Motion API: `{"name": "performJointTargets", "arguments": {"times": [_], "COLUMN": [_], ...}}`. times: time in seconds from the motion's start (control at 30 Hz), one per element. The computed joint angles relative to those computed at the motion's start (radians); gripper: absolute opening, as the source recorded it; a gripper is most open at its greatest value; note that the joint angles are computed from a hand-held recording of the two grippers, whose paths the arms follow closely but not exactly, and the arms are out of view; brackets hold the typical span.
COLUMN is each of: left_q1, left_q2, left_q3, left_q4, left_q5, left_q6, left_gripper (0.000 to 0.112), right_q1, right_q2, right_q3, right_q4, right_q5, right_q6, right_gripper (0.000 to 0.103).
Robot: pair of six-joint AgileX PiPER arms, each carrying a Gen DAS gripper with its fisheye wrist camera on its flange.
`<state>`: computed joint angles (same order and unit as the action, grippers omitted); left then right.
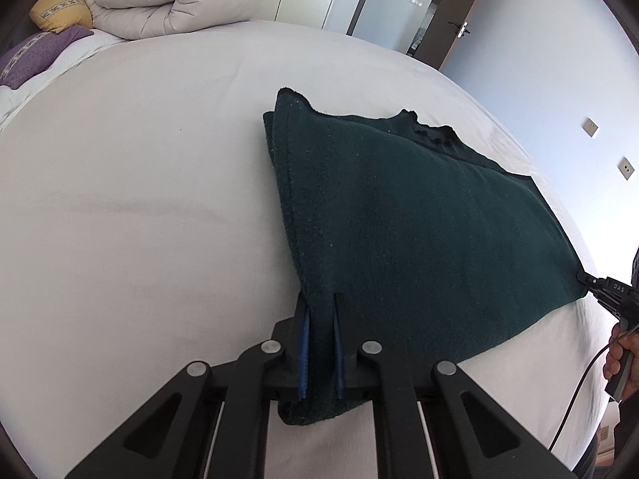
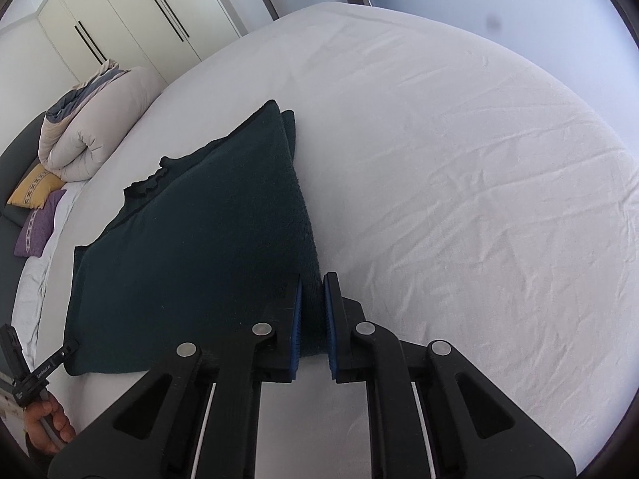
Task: Fold small clothes
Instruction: 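Grasp the sweater edge with the left tool while the right tool grasps beside it, then lift the sweater edge with the left tool and fold it over toward the right tool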
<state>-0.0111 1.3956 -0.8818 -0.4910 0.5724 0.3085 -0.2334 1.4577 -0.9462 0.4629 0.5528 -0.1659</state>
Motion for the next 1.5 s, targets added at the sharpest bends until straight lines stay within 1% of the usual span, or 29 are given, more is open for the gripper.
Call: {"name": "performJointTargets", "arguments": {"times": [0.07,0.23,0.33,0.37,0.47,0.5,0.57,0.67,0.7,0.73,0.77,0.8,0.83,0.87,0.9,0.93,1.0,1.07,1.13,1.2,1.27,1.33,1.4,1.47,1.5], "left_q1": [-0.006,0.003,0.018,0.028,0.057,0.062,0.050,0.061,0.069,0.086,0.110,0.136,0.164,0.184,0.198,0.208,0.213,0.203,0.171,0.138,0.101,0.054,0.020,-0.014,-0.029], "left_q2": [-0.003,-0.022,-0.016,-0.007,0.021,0.019,0.015,-0.001,-0.009,-0.019,-0.031,-0.040,-0.045,-0.038,-0.021,0.005,0.065,0.124,0.139,0.153,0.159,0.151,0.144,0.136,0.132], "left_q3": [0.003,0.019,0.018,0.016,0.008,0.009,0.009,0.019,0.019,0.017,0.017,0.015,0.012,0.005,-0.009,-0.023,-0.052,-0.073,-0.082,-0.101,-0.111,-0.115,-0.116,-0.113,-0.112], "left_q4": [0.011,0.005,-0.024,-0.043,-0.101,-0.108,-0.088,-0.130,-0.141,-0.168,-0.211,-0.250,-0.295,-0.327,-0.344,-0.360,-0.381,-0.408,-0.399,-0.380,-0.337,-0.246,-0.179,-0.107,-0.066], "left_q5": [-0.002,0.011,0.016,0.017,0.033,0.036,0.031,0.027,0.029,0.033,0.040,0.051,0.065,0.087,0.117,0.150,0.206,0.240,0.208,0.191,0.159,0.113,0.090,0.061,0.047], "left_q6": [-0.012,-0.001,0.018,0.033,0.088,0.095,0.080,0.126,0.134,0.157,0.194,0.229,0.273,0.309,0.332,0.350,0.357,0.356,0.335,0.309,0.260,0.177,0.120,0.061,0.028], "left_gripper": [0.009,0.009,0.009,0.009,0.009,0.009,0.009,0.015,0.020,0.030,0.037,0.059,0.075,0.079,0.080,0.080,0.080,0.080,0.081,0.081,0.079,0.068,0.060,0.057,0.053], "right_q1": [-0.001,-0.023,-0.036,-0.044,-0.066,-0.078,-0.069,-0.100,-0.107,-0.104,-0.100,-0.105,-0.117,-0.131,-0.147,-0.156,-0.147,-0.077,-0.009,0.057,0.109,0.182,0.240,0.295,0.319], "right_q2": [0.003,0.007,0.014,0.012,0.035,0.035,0.023,0.060,0.048,0.031,0.011,-0.012,-0.047,-0.093,-0.121,-0.131,-0.099,-0.049,0.024,0.112,0.215,0.318,0.411,0.510,0.566], "right_q3": [0.013,0.034,0.033,0.037,0.040,0.041,0.041,0.016,0.012,0.008,0.005,0.012,0.030,0.057,0.071,0.065,0.013,-0.052,-0.124,-0.205,-0.305,-0.425,-0.540,-0.674,-0.755], "right_q4": [-0.006,0.050,0.066,0.083,0.108,0.132,0.108,0.150,0.151,0.114,0.063,0.051,0.079,0.147,0.232,0.303,0.420,0.470,0.533,0.597,0.646,0.643,0.640,0.625,0.620], "right_q5": [-0.008,-0.026,-0.023,-0.021,-0.016,-0.008,-0.013,0.040,0.054,0.061,0.067,0.069,0.059,0.038,0.041,0.070,0.168,0.210,0.240,0.251,0.293,0.311,0.340,0.372,0.397], "right_q6": [0.002,-0.039,-0.048,-0.060,-0.098,-0.110,-0.098,-0.161,-0.156,-0.111,-0.044,-0.007,-0.010,-0.053,-0.135,-0.200,-0.294,-0.316,-0.347,-0.357,-0.364,-0.311,-0.273,-0.221,-0.190], "right_gripper": [0.009,0.009,0.008,0.006,0.006,0.006,0.006,0.007,0.016,0.021,0.034,0.054,0.060,0.062,0.062,0.062,0.062,0.062,0.062,0.062,0.062,0.062,0.062,0.062,0.062]}}
